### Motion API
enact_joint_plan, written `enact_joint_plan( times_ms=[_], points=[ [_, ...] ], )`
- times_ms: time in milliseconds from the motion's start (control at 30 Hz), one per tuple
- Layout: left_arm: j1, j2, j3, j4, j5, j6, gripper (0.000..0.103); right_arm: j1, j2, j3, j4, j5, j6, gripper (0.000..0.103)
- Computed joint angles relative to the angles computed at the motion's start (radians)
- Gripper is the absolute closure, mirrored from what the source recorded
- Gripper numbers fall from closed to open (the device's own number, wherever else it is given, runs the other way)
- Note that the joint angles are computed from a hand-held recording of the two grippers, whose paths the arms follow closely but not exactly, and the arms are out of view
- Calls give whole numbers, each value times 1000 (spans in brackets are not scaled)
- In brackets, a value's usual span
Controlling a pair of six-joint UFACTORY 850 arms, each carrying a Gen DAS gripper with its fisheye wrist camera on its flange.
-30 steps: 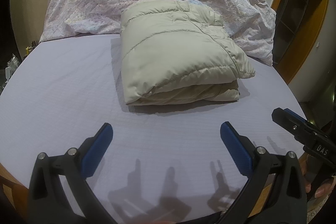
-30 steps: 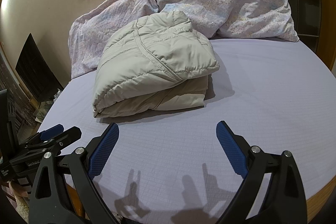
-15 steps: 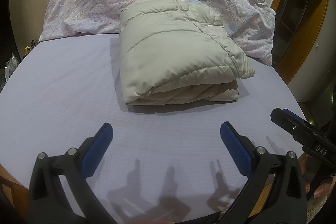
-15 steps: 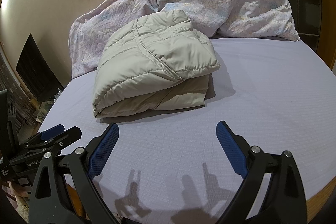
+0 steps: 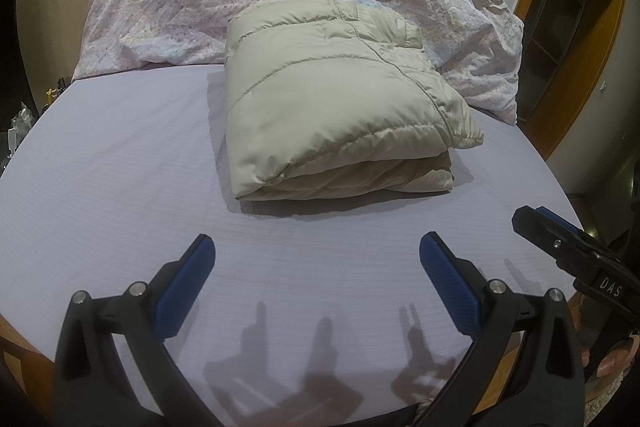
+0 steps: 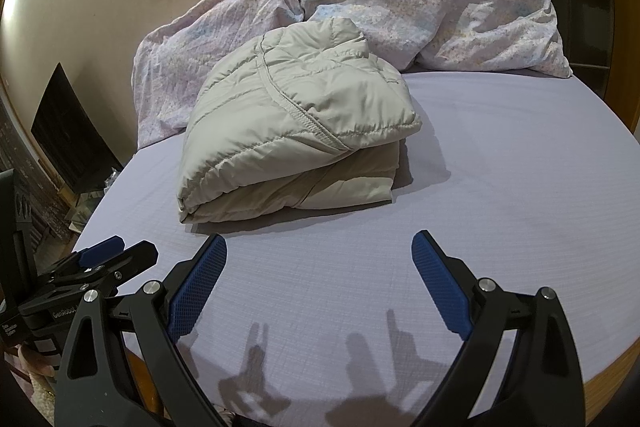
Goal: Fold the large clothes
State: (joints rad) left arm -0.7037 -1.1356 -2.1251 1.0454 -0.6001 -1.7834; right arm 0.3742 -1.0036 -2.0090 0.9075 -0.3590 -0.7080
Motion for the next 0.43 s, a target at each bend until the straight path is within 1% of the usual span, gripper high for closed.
enact_joint_plan(
  times_ms=[433],
  points=[
    [-1, -2, -6, -5, 1, 7, 2, -2, -1, -2, 5, -5, -6, 7]
  ],
)
